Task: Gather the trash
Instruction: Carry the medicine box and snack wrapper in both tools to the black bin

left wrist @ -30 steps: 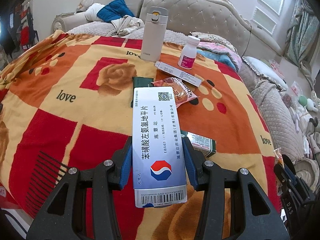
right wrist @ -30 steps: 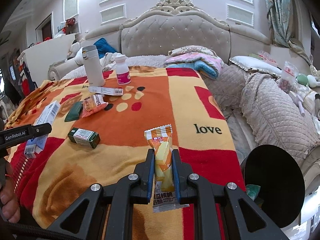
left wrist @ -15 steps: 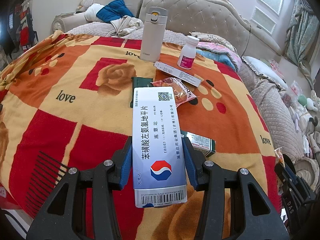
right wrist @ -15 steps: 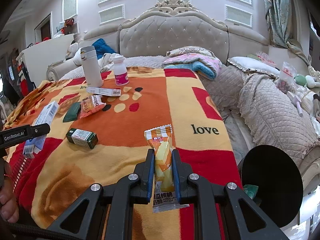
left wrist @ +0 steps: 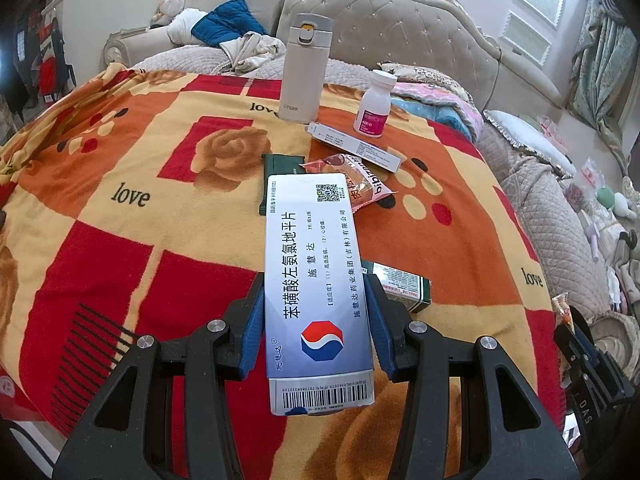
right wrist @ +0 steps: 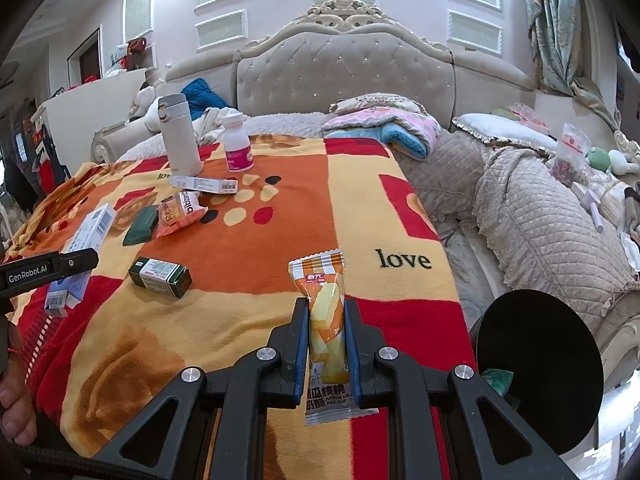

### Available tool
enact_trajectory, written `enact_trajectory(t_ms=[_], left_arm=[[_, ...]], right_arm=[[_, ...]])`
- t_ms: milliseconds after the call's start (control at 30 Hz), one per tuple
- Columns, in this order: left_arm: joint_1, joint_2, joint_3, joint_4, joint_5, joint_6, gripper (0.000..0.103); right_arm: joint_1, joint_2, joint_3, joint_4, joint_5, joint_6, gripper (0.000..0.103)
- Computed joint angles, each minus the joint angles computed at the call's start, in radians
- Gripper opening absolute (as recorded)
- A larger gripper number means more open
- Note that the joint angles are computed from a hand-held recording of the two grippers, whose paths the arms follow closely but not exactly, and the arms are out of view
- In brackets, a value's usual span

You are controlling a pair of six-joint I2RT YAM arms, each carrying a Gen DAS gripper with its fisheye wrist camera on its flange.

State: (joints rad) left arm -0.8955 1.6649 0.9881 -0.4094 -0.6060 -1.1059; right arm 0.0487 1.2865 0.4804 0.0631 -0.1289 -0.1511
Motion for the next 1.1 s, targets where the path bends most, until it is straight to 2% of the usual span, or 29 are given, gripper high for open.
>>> enact_trajectory(t_ms=[267, 600, 800, 867, 1000, 1100], left_arm=[[-0.006, 0.0, 0.011, -0.017, -0.013, 0.006, 0.045], [-0.042, 0.014, 0.033, -0.002, -0.051, 0.063, 0.045], [-0.089, 0.031, 0.046, 0.101, -0.034, 0.206, 0.045], [-0.087, 0.044, 0.047, 0.172, 0.048, 0.277, 0.045], [-0.14, 0.139, 0.155, 0.241, 0.096, 0.46, 0.045], [-0.156, 0.212, 0.238, 0.293, 0.171, 0.539, 0.045]], right_arm=[[-0.044, -0.006, -0.002, 0.002, -0.01, 0.001, 0.015], [-0.211, -0.04, -0.003, -0.033, -0.093, -0.057, 0.015], [-0.357, -0.051, 0.006, -0.064, -0.181, -0.09, 0.015], [-0.42, -0.047, 0.016, -0.075, -0.213, -0.105, 0.015], [-0.53, -0.002, 0.044, -0.084, -0.258, -0.133, 0.015], [-0.609, 0.055, 0.083, -0.107, -0.287, -0.151, 0.015]])
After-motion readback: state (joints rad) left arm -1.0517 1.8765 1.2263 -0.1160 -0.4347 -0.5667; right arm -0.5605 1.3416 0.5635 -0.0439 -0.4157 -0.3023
